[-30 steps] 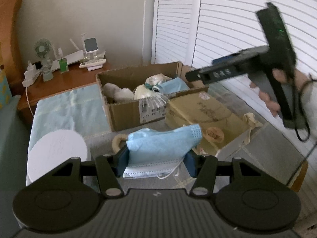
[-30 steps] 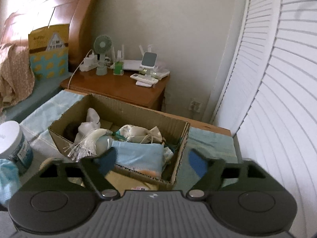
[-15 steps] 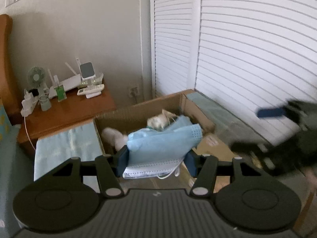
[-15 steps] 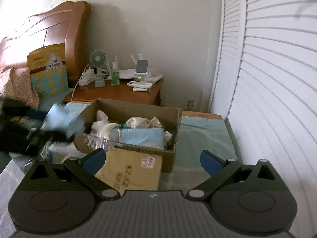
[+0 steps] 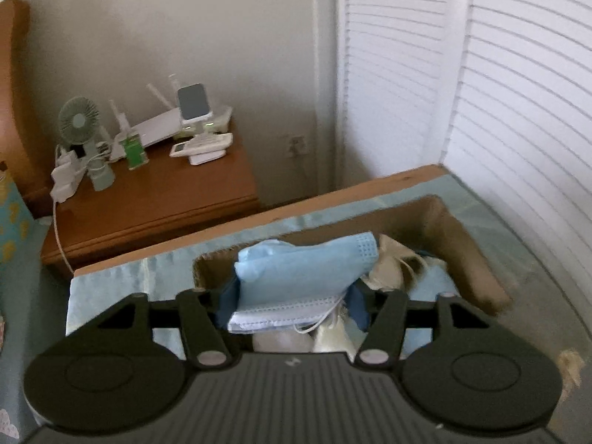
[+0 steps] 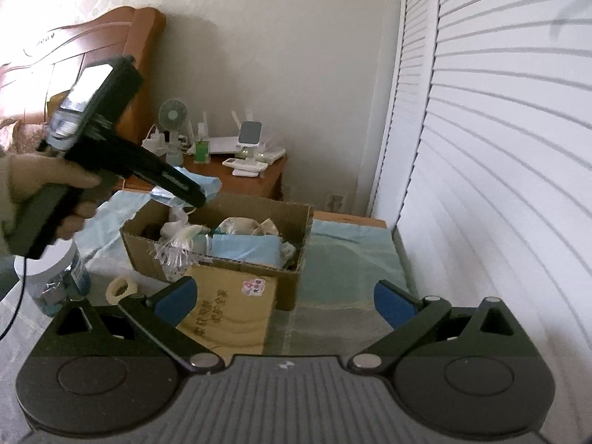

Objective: Organize soft objects
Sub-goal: 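Carry the folded blue mask with the left gripper and release it into the box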

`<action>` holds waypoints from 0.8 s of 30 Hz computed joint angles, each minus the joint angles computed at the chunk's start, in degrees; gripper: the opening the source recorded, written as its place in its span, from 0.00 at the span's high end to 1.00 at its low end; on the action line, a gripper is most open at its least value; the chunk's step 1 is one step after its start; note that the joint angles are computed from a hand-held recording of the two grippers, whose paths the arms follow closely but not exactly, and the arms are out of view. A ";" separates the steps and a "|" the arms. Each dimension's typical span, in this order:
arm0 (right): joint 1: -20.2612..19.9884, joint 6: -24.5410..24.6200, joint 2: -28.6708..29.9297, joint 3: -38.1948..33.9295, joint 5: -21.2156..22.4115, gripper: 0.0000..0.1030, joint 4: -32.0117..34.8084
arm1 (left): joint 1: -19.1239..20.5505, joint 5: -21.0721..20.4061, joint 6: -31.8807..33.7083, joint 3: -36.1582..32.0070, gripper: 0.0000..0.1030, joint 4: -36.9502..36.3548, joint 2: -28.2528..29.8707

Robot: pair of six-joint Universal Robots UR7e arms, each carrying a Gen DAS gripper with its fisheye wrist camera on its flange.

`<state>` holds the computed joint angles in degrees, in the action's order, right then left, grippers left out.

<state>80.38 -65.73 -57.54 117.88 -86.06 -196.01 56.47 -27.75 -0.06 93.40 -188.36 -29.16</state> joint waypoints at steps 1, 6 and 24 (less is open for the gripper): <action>-0.16 0.06 -0.30 0.20 0.21 0.00 0.02 | 0.19 0.37 0.07 -0.74 0.16 -0.34 0.49; -0.42 0.73 -0.67 0.23 0.08 0.00 0.28 | 0.13 0.36 -0.23 -1.66 0.08 0.10 1.06; -0.81 0.19 -2.82 2.87 0.79 0.00 -0.05 | -4.60 1.18 0.66 8.07 0.03 -9.81 -1.71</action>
